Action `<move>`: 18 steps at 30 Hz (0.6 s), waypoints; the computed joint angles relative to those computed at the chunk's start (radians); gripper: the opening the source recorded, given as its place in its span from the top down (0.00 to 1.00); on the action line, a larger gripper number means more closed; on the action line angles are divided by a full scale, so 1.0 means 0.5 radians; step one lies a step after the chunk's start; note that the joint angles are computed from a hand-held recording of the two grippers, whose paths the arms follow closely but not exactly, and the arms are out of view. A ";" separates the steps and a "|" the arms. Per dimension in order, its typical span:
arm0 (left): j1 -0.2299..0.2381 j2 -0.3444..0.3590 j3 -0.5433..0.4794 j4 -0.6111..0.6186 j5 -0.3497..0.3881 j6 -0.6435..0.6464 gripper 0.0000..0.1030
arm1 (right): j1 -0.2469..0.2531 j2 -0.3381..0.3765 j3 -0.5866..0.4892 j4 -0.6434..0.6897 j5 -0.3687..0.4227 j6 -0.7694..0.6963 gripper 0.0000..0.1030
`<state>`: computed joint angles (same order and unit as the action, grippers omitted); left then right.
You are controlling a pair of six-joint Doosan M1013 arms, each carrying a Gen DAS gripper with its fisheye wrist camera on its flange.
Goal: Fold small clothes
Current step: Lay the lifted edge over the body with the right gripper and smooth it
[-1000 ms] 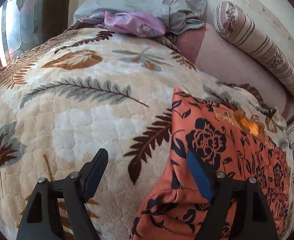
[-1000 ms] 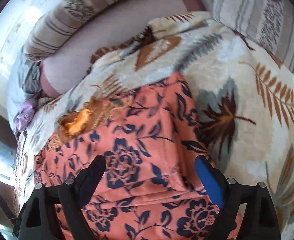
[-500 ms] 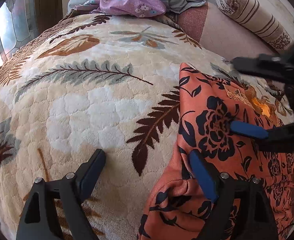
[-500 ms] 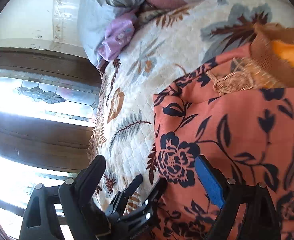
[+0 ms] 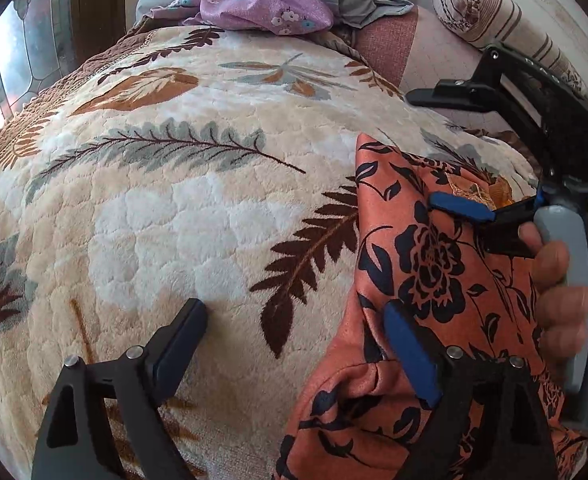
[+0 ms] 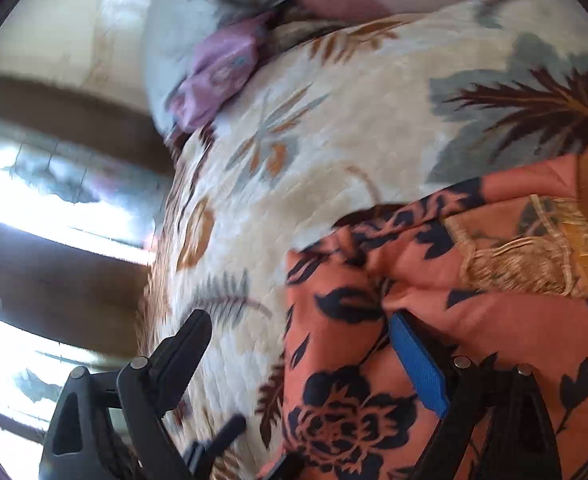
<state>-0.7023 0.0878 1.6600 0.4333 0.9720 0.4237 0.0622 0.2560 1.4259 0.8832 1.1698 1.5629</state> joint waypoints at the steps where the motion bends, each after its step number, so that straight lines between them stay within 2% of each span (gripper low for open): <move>1: -0.001 0.001 -0.002 0.000 0.004 -0.003 0.12 | 0.007 -0.012 -0.016 -0.054 -0.016 0.026 0.11; 2: -0.001 0.004 -0.007 -0.003 0.011 -0.005 0.12 | 0.022 -0.004 -0.046 -0.046 0.052 -0.045 0.10; 4: -0.001 0.008 -0.014 -0.010 0.020 -0.016 0.11 | 0.061 0.067 -0.139 0.088 0.386 -0.205 0.10; 5: 0.001 0.011 -0.015 -0.010 0.021 -0.016 0.11 | 0.088 0.077 -0.171 0.032 0.455 -0.274 0.10; 7: -0.001 0.010 -0.014 -0.002 0.018 -0.008 0.11 | 0.154 0.081 -0.228 -0.278 0.367 -0.329 0.11; 8: 0.000 0.006 -0.009 -0.008 0.009 0.005 0.11 | 0.136 0.080 -0.199 -0.323 0.273 -0.231 0.11; 10: 0.009 0.000 -0.005 -0.032 -0.009 0.029 0.11 | 0.062 0.038 -0.113 -0.210 0.065 0.058 0.13; 12: 0.017 0.001 -0.008 -0.051 -0.014 0.026 0.10 | 0.061 -0.028 -0.099 -0.417 -0.026 0.048 0.11; 13: 0.019 0.003 -0.013 -0.056 -0.011 0.023 0.10 | 0.075 -0.041 -0.136 -0.556 0.024 0.028 0.11; 15: 0.026 0.003 -0.014 -0.073 -0.016 0.031 0.10 | 0.036 -0.069 -0.158 -0.648 0.148 -0.069 0.11; 18: 0.031 -0.005 -0.003 -0.081 -0.041 0.025 0.10 | -0.104 -0.166 -0.104 -0.769 0.261 -0.083 0.11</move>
